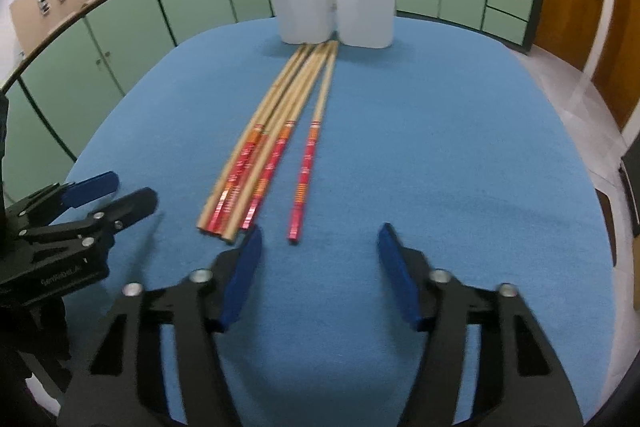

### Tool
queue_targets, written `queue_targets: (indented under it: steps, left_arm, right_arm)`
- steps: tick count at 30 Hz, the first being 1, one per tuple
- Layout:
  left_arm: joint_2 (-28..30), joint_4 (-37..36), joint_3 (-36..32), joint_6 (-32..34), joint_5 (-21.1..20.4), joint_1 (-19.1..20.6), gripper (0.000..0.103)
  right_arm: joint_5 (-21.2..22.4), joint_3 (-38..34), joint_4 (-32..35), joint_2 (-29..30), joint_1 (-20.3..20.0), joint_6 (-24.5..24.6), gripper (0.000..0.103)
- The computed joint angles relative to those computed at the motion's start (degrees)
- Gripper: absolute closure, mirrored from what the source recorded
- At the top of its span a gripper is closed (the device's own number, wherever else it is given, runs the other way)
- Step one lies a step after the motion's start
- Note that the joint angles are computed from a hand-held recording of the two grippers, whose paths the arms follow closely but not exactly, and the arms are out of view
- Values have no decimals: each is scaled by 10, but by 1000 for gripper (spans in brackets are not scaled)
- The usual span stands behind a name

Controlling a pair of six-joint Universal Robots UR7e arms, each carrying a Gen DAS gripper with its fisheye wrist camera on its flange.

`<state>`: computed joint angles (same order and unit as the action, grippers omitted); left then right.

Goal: Organize utensils
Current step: 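Grasp a red-patterned wooden chopstick with the right tool, then grasp a plain wooden chopstick with the left tool while the right tool holds its chopstick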

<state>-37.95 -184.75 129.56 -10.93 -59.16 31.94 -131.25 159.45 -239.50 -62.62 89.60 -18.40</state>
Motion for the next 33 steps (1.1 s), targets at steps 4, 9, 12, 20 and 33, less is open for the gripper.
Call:
queue_targets:
  steps: [4,9,12,20,33]
  left_arm:
    - [0,3,0,-1,-2,-1,32]
    - [7,5,-4,-2,-10,-7,32]
    - [10,5,-6,1,-20,-12,31]
    - [29,9,-18,8,-32,-29,31]
    - [27,26,-14,2,8,-32,27]
  right_arm:
    - [-1,-4,-11,10,3,-11,87]
    - [33,11,-2,-17,-19,-7,98]
    - [28,19,-16,-22,-26,-11,98]
    - [51,39,-27,-47,-58,-18,98]
    - [57,45,-35,-49,-63,-20,98]
